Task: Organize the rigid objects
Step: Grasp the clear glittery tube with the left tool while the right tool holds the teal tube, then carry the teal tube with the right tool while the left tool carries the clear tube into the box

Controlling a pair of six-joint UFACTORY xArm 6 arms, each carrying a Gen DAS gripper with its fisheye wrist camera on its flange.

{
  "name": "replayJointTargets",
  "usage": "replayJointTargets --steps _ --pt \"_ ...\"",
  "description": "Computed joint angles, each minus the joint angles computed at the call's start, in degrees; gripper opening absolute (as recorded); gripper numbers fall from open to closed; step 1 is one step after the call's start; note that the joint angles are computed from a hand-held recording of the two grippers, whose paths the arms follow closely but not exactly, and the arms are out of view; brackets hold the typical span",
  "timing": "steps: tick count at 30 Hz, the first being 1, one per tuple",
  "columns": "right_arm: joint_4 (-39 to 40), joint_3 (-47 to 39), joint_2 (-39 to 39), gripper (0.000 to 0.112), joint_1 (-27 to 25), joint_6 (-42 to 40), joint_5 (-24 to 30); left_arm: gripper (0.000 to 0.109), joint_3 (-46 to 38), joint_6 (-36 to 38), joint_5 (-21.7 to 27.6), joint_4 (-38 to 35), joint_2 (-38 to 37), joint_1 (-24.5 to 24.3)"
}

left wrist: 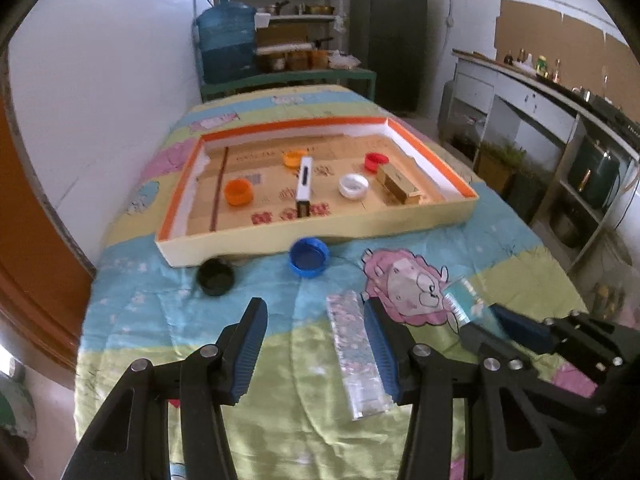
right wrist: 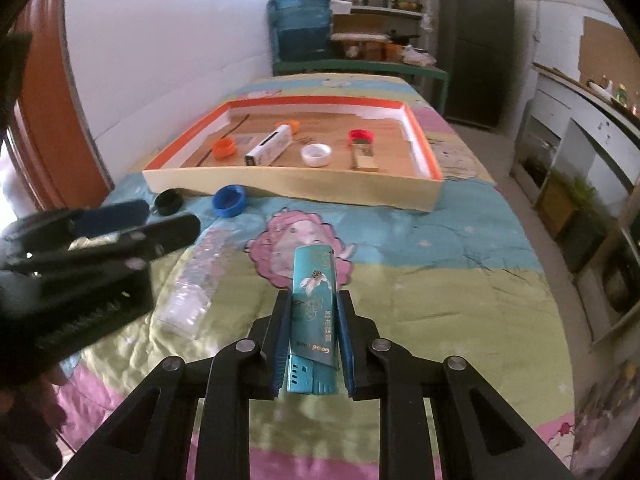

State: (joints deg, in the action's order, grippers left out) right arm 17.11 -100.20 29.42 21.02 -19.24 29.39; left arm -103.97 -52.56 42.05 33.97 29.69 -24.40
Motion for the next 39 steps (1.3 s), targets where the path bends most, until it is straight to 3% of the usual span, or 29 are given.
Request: replayJointTargets --steps 10,14,15,18,19,39 --pt "3.89 3.55 -2.27 0.022 -0.87 -3.63 -1.21 0.05 -1.4 0.57 2.21 -2.45 2.57 -0.56" --pt "4.51 3.62 -2.27 0.022 -0.95 -3.97 -1.1 0.049 1.43 -0.09 -0.33 -3.98 1.27 0.06" --pt "4.57 3.56 -2.23 0.022 -0.94 -4.0 -1.07 0.047 1.48 0.06 -0.36 -4.02 1.24 0.09" --pt "4.78 3.49 -2.22 0.022 -0.95 -4.22 -0.93 0.023 1.52 0.39 -0.07 -3.44 1.09 -0.02" --pt "4.79 3.46 -2.21 0.022 -0.92 -4.31 -0.89 0.021 1.39 0.52 0.13 -3.37 1.11 -0.02" --pt "3.87 -4.03 1.17 0.022 0.44 -3.81 1.84 0.02 2.32 -4.1 2.01 4.91 -2.52 0.92"
